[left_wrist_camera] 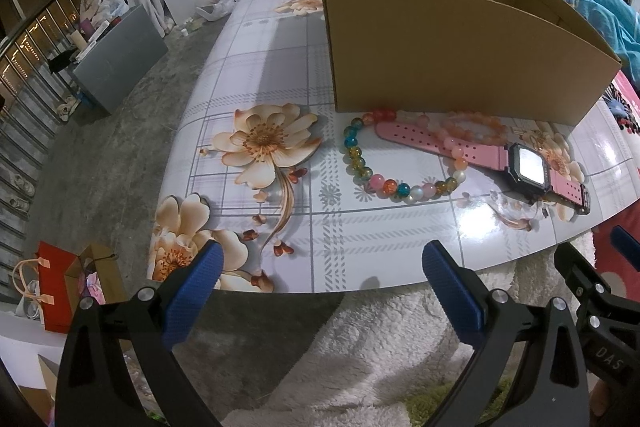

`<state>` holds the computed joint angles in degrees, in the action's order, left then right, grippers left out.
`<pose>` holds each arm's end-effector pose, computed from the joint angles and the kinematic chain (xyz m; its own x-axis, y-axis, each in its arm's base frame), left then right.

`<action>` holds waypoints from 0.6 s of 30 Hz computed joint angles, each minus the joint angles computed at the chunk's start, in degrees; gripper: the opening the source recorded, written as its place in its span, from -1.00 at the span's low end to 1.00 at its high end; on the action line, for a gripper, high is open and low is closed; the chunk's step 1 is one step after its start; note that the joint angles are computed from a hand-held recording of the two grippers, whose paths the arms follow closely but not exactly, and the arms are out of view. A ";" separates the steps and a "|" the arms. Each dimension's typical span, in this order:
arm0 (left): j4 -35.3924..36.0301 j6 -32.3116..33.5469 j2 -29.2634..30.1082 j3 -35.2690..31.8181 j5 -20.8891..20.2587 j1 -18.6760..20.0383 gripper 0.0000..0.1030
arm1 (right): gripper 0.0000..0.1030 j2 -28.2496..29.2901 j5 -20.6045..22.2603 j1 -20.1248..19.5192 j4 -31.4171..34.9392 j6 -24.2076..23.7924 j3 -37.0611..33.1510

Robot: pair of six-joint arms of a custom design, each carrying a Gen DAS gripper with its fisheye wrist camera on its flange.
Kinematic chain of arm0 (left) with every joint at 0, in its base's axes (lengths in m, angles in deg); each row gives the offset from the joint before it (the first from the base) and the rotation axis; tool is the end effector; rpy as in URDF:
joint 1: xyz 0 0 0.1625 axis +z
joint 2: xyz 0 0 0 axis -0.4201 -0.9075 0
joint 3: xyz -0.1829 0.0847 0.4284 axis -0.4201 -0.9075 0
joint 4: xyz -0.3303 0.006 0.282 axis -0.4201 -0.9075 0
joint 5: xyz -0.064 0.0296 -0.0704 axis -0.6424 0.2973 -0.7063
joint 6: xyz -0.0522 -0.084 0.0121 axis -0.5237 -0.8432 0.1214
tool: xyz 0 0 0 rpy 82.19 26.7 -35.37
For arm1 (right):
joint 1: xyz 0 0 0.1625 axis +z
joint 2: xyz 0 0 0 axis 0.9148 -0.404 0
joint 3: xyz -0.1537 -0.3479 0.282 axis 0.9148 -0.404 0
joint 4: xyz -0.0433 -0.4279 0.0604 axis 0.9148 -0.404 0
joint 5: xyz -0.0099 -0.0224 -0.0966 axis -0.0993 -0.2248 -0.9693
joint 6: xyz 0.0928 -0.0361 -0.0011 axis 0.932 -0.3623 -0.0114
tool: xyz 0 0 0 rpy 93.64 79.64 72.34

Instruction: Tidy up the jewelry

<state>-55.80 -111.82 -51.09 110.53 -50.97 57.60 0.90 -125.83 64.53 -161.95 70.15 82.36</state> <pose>-0.0609 -0.2870 0.3535 -0.5635 -0.4185 -0.7123 0.0794 0.8308 -0.5509 0.4428 -0.4055 -0.0333 -0.6653 -0.4227 0.6154 -0.5987 0.7945 -0.1016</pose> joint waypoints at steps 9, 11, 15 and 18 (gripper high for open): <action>0.57 -0.61 0.05 -0.07 -0.17 -0.44 0.89 | 0.87 0.06 0.02 0.02 0.16 0.04 -0.26; 0.83 -0.73 -0.03 -0.12 -0.14 -0.49 0.89 | 0.87 0.05 0.00 0.09 0.20 0.05 -0.33; 1.01 -0.89 -0.03 -0.15 -0.26 -0.64 0.89 | 0.87 0.04 -0.02 0.15 0.23 0.09 -0.38; 1.60 -1.29 -0.18 -0.26 -0.24 -0.78 0.89 | 0.87 0.07 -0.01 0.19 0.34 0.13 -0.57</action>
<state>-54.20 -113.12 -51.27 110.27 -51.21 56.81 0.97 -125.83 64.73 -161.61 70.28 81.79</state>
